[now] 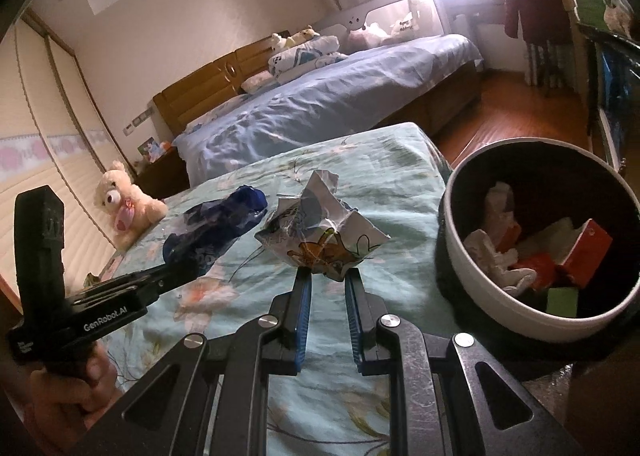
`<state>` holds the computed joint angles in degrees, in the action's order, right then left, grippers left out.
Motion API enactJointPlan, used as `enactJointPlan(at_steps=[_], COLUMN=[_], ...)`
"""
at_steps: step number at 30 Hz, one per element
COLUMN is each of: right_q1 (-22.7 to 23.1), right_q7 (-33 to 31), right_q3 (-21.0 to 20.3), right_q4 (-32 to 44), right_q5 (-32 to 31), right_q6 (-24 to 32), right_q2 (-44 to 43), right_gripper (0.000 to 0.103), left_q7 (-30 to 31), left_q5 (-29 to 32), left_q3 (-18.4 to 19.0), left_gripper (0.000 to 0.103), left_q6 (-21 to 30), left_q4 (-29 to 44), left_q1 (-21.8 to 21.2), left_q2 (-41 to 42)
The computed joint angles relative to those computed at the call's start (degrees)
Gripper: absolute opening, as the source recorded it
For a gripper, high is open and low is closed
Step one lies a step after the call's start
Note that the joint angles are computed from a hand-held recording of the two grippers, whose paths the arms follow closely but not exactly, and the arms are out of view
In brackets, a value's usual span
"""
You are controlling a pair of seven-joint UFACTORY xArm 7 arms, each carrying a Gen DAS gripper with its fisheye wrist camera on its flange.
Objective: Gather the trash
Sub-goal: 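Carry the blue snack bag and foil wrapper over the trash bin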
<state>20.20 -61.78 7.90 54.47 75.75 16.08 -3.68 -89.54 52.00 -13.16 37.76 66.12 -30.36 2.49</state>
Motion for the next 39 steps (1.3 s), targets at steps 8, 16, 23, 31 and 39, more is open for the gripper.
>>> enactJointPlan(at_steps=[8,16,23,31,39], right_q1=[-0.57,-0.98,-1.34,-1.85,-1.99], right_q7=[-1.28,-1.94,-1.27,-0.23,0.20], right_q3=[-0.71,-1.57,-2.34,-3.32,-4.28], right_q4=[-1.34,-2.78,-3.61,-4.52,-5.28], right_q5=[1.08,1.51,0.66,-0.26,-1.06], right_q6=[0.36,0.27,-0.50,-1.66,-3.34], right_q2=[-1.20,-2.60,-3.49,-4.28,-5.17], right_gripper=[0.017,0.017,0.017,0.017,0.017], left_q7=[1.35,2.76,4.56,7.94,11.37], left_q5=[-0.12,-0.38,-0.63,-1.49,-2.92], left_q3=[0.26,1.01,1.74,3.12,4.68], left_gripper=[0.017,0.017,0.017,0.017,0.017], left_q6=[0.38,-0.11,-0.80,-1.42,-1.89], left_q4=[2.12,3.64,6.26,10.58,15.12], left_q1=[-1.13,-2.18,-3.26,-5.22,-7.31], left_q2=[1.90,3.29,5.47,8.82,12.13])
